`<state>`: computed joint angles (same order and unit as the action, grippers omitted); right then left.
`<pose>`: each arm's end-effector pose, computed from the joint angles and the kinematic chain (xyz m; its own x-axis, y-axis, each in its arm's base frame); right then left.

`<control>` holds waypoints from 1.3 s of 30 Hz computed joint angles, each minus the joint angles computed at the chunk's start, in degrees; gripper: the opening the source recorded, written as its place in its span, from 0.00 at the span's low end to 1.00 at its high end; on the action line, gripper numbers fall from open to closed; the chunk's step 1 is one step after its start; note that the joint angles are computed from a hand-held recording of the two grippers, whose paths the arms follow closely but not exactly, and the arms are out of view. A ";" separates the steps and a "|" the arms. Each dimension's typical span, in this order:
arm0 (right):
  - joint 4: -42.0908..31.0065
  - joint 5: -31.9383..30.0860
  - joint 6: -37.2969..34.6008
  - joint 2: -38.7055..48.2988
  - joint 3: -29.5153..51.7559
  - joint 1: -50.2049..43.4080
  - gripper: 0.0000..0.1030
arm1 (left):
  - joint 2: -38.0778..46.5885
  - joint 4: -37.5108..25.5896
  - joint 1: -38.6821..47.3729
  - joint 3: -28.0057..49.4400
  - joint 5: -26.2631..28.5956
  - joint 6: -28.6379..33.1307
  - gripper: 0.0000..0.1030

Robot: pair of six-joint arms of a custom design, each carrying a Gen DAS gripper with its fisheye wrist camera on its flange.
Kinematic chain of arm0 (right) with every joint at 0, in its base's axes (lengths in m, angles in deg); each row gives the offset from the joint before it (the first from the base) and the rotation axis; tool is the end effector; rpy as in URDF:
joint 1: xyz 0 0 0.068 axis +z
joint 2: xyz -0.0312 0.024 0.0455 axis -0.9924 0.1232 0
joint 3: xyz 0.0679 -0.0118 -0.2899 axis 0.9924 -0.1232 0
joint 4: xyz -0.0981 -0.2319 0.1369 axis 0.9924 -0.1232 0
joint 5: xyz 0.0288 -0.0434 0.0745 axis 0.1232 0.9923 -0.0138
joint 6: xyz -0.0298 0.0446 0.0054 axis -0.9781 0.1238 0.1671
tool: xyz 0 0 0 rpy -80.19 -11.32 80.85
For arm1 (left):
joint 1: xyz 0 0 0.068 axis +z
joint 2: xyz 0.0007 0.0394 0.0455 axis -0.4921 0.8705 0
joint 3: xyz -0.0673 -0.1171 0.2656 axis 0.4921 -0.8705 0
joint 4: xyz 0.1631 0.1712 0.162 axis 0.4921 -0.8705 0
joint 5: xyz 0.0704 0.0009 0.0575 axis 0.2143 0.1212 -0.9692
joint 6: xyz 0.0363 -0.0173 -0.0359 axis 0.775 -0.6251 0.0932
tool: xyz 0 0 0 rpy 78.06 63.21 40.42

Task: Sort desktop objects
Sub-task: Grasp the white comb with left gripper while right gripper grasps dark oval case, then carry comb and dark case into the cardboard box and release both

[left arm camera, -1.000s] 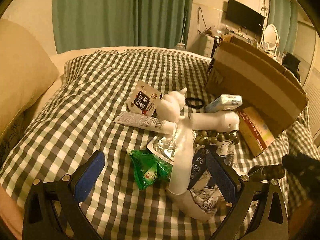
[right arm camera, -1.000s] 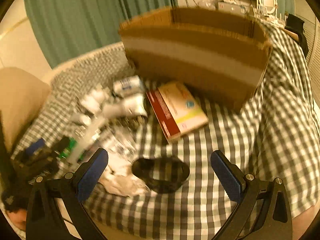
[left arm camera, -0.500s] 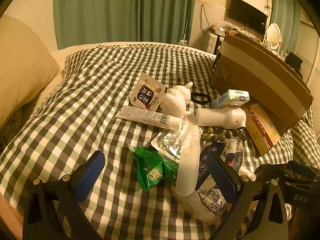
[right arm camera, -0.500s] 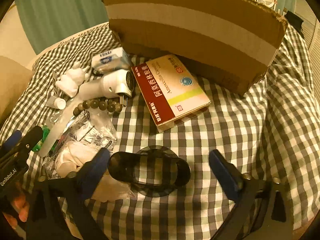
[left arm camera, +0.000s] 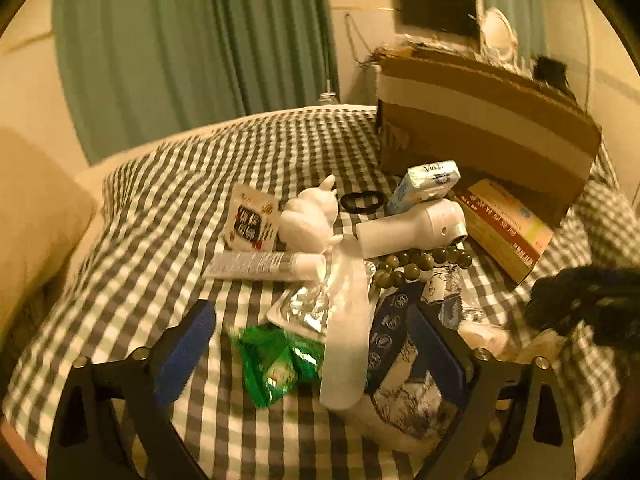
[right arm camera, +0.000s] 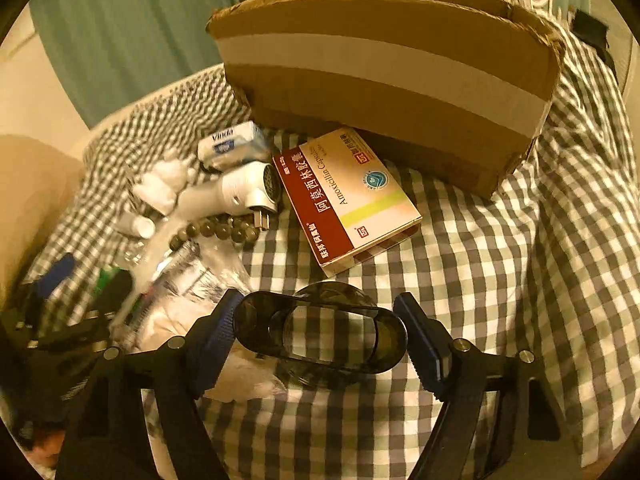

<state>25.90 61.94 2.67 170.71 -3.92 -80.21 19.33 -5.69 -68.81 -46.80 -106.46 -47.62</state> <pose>0.2843 0.0247 0.1937 -0.8144 -0.1972 -0.5457 -0.3461 0.9200 0.1841 0.2405 -0.1681 0.1754 -0.6710 -0.0224 -0.7412 -0.1767 0.9756 0.1305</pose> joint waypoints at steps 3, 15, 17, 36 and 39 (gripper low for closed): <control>-1.01 -1.64 0.13 1.00 0.91 -1.30 0.75 | 2.71 2.56 1.85 0.78 2.89 3.53 0.81; -0.69 -1.81 0.00 1.59 0.97 -1.78 0.75 | 4.40 6.17 4.76 -0.88 9.50 5.12 0.26; -0.65 -1.96 -0.06 1.49 1.18 -1.82 0.75 | 2.28 6.68 5.57 -2.26 11.17 4.62 0.26; -3.69 -6.60 -1.88 -2.77 2.12 -5.84 0.75 | -13.85 3.29 0.78 -5.58 10.88 -3.49 0.25; -4.77 -8.86 -2.28 -4.99 2.66 -6.72 0.74 | -14.82 2.22 0.17 -4.29 9.79 -2.88 0.25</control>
